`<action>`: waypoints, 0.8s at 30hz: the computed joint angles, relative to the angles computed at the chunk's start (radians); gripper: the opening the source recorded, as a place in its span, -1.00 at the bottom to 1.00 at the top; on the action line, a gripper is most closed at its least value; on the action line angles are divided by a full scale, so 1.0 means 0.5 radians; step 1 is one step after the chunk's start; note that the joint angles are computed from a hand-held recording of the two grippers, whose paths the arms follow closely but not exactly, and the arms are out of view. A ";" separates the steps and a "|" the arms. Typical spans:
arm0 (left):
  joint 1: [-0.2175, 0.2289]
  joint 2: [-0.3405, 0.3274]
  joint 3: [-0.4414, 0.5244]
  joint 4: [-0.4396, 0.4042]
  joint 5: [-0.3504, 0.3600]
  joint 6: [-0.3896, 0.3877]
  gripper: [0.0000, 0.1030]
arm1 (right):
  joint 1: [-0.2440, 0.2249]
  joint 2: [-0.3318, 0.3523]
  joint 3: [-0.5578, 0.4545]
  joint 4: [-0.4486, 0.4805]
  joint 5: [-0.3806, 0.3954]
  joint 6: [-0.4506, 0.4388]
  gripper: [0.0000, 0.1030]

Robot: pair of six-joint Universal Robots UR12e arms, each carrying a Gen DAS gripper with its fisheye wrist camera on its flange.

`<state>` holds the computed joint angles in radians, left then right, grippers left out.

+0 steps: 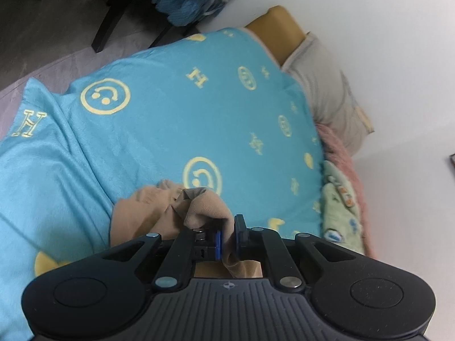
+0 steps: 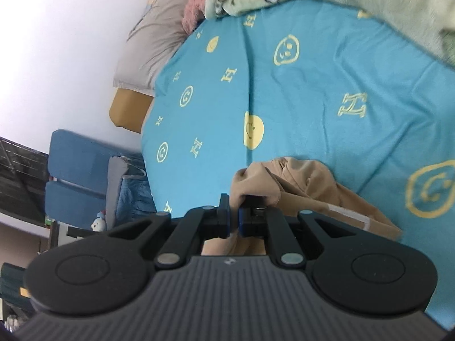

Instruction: Fold clothes

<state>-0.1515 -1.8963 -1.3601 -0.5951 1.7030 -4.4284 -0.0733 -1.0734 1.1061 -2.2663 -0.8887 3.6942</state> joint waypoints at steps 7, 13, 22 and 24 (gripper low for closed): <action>0.041 -0.106 0.005 0.008 0.016 0.166 -0.79 | 0.050 0.168 -0.163 0.115 -0.024 -0.101 -0.83; 0.046 -0.158 0.015 0.011 0.019 0.308 -0.76 | 0.072 0.223 -0.174 0.092 -0.078 -0.224 -0.82; -0.043 -0.127 -0.003 0.120 0.212 0.617 0.57 | 0.039 0.172 -0.162 0.194 0.172 -0.533 -0.17; -0.082 -0.122 0.038 0.036 0.376 0.702 0.67 | 0.027 0.122 -0.078 0.039 0.220 -0.552 0.55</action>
<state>-0.1925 -1.9573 -1.3411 -0.5771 1.8908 -4.0773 -0.0599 -1.0123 1.0672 -2.2467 -0.7788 3.4181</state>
